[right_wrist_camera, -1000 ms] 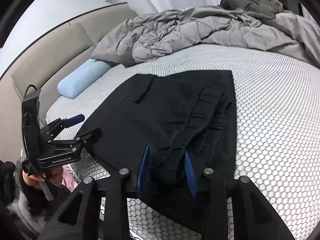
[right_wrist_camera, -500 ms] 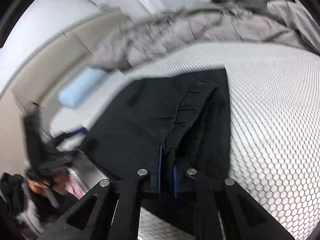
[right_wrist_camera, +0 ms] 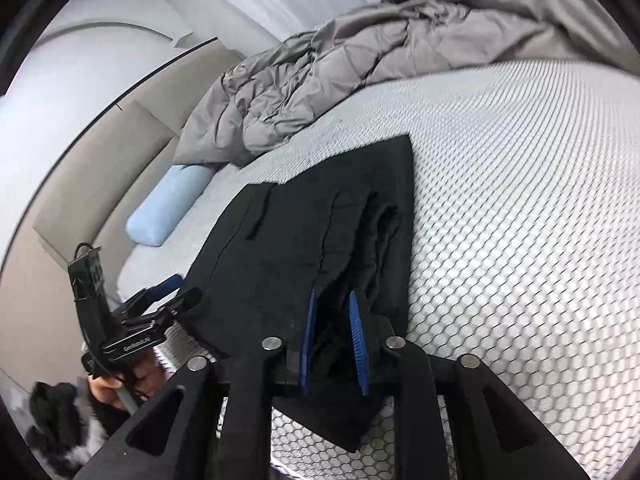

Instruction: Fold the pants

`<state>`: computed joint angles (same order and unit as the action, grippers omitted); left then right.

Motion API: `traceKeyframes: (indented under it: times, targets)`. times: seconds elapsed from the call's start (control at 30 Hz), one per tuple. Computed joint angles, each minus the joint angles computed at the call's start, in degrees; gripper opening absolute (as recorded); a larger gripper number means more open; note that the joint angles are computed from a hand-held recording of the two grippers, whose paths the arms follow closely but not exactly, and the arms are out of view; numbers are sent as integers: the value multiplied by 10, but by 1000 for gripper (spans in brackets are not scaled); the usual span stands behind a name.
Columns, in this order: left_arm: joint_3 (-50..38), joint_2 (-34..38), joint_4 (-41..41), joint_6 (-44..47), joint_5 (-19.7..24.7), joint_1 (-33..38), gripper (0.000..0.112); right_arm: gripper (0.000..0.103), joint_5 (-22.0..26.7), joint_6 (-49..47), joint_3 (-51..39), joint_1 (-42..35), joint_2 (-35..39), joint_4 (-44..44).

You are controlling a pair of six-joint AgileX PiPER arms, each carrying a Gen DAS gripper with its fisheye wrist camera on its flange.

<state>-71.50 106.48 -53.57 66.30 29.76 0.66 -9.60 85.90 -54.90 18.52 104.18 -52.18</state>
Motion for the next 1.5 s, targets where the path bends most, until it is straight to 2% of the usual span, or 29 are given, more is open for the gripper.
traceKeyframes:
  times: [0.13, 0.2, 0.27, 0.3, 0.4, 0.43, 0.57, 0.67, 0.8, 0.9, 1.07, 1.2, 1.33, 1.4, 1.43, 1.5]
  targets:
    - [-5, 1, -10, -6, 15, -20, 83, 24, -53, 115, -14, -16, 25, -110]
    - [-17, 11, -6, -23, 40, -32, 83, 25, -68, 131, -17, -22, 28, -124]
    - [-37, 27, 4, -36, 79, -42, 83, 35, -105, 154, -17, -37, 36, -138]
    - [-36, 28, 0, -34, 81, -49, 83, 36, -104, 171, -19, -39, 38, -151]
    - [-19, 21, 0, -23, 45, -84, 85, 37, -106, 185, -21, -43, 45, -163]
    - [-8, 16, 0, -20, 20, -102, 86, 37, -105, 197, -25, -43, 48, -176]
    - [2, 16, 15, -28, -17, -140, 86, 39, -108, 246, -30, -47, 49, -224]
    - [14, 14, 29, -32, -57, -169, 86, 46, -120, 207, -12, -57, 36, -186]
    - [28, 13, 57, -46, -100, -195, 86, 46, -152, 208, -11, -67, 45, -198]
    - [25, 15, 50, -41, -93, -192, 86, 46, -132, 247, -30, -53, 57, -245]
    - [25, 16, 33, -16, -79, -179, 87, 47, -128, 320, -54, -53, 75, -303]
    - [28, 14, 35, -25, -82, -182, 87, 48, -145, 291, -54, -62, 84, -271]
    - [29, 13, 33, -25, -75, -176, 87, 47, -188, 163, -39, -71, 85, -150]
    - [25, 15, 39, -27, -71, -176, 87, 47, -170, 192, -61, -60, 93, -189]
    - [24, 15, 40, -23, -67, -173, 87, 46, -146, 240, -81, -50, 104, -236]
    - [23, 10, 42, -14, -54, -165, 87, 33, -139, 272, -100, -45, 120, -260]
